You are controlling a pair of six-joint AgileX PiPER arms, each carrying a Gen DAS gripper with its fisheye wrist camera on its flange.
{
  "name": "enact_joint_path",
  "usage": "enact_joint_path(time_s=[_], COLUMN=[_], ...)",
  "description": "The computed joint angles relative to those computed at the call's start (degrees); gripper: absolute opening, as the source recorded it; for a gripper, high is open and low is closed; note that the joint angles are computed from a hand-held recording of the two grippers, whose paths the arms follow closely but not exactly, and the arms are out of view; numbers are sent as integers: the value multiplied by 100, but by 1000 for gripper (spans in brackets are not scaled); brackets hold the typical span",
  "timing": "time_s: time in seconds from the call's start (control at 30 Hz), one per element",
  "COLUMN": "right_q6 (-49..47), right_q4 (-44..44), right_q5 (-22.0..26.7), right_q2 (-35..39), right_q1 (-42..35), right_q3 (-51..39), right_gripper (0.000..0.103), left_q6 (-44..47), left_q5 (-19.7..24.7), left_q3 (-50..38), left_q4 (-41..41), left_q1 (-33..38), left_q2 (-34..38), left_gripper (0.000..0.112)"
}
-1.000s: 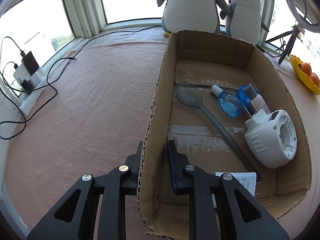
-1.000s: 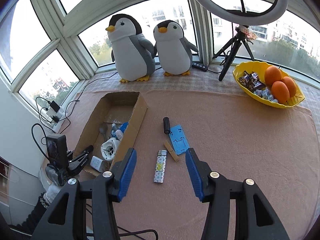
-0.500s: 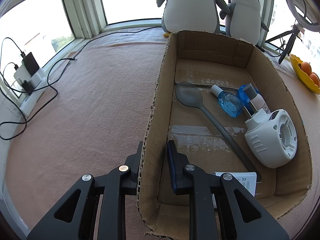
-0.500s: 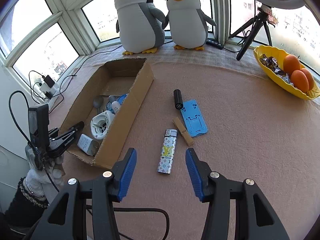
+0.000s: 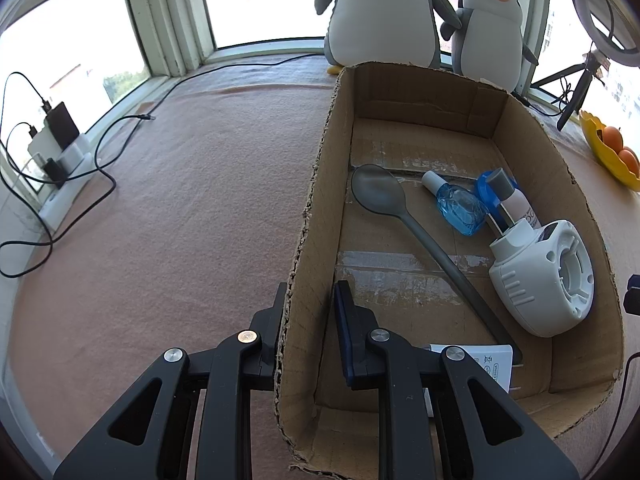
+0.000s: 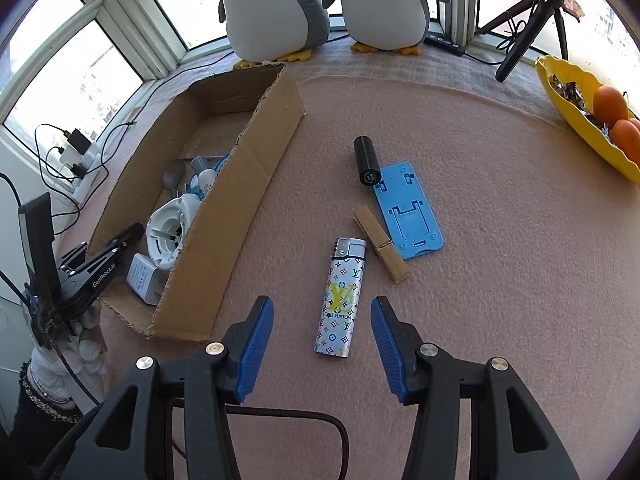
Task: Organize rigid objects
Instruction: 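Move the open right tool back toward the patterned lighter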
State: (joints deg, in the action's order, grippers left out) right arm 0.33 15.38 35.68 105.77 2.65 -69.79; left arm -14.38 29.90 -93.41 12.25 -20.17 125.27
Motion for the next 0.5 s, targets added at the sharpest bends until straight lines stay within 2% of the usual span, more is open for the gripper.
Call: enact_joint_path(time_s=[0.23,0.5], right_q6=[2,286], right_q4=[30,-251], right_q5=[188,468], right_q2=[327,685], right_q1=[-58,-31], right_q3=[-257,-617], right_gripper=[37,36], left_q6=[2,2], left_q5=[-2,-8], left_q3=[2,9], left_q4=[1,0], left_q1=[1,2], left_q2=[0,-2], left_gripper=[18,18])
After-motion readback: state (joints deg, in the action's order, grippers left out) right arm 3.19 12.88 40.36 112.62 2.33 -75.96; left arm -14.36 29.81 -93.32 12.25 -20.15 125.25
